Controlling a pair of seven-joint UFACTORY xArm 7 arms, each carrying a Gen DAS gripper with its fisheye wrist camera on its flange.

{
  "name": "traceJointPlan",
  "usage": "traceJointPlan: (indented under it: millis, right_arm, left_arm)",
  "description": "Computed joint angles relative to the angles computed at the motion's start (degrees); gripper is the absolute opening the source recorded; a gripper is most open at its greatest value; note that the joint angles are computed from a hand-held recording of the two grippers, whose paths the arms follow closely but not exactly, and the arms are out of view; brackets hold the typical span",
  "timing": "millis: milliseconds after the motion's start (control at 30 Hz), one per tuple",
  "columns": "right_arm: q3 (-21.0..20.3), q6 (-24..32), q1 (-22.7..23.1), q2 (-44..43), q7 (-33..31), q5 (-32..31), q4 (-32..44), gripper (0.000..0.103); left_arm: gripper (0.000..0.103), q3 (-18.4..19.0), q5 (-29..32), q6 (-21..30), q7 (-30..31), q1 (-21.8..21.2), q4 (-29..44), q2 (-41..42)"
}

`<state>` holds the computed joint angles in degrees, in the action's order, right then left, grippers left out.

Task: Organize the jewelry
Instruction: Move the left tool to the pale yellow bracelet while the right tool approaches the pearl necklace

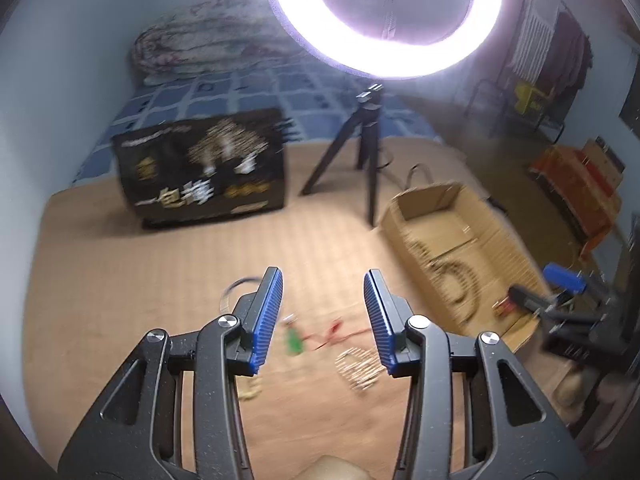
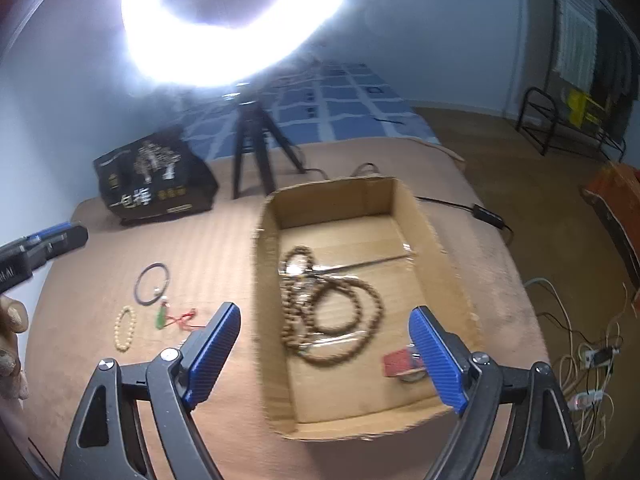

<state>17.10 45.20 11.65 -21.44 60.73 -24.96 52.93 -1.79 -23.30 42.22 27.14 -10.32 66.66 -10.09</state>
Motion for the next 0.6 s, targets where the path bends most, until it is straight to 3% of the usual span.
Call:
traceJointPlan:
  millis: [333,600]
  right_arm:
    - [0.29,-1.68,3.8,8.94,-1.74,-1.08,5.98,0.091]
    - [-1.83,-1.98,7.82,14.62,-5.31,1.14,9.34,0.091]
  left_arm:
    - [0.048,2.21,6.82,1.11,-1.03,5.22,-4.24,0.84]
    - [0.048,2.91,4.71,5.91,-3.16,8.03,-1.88,6.99]
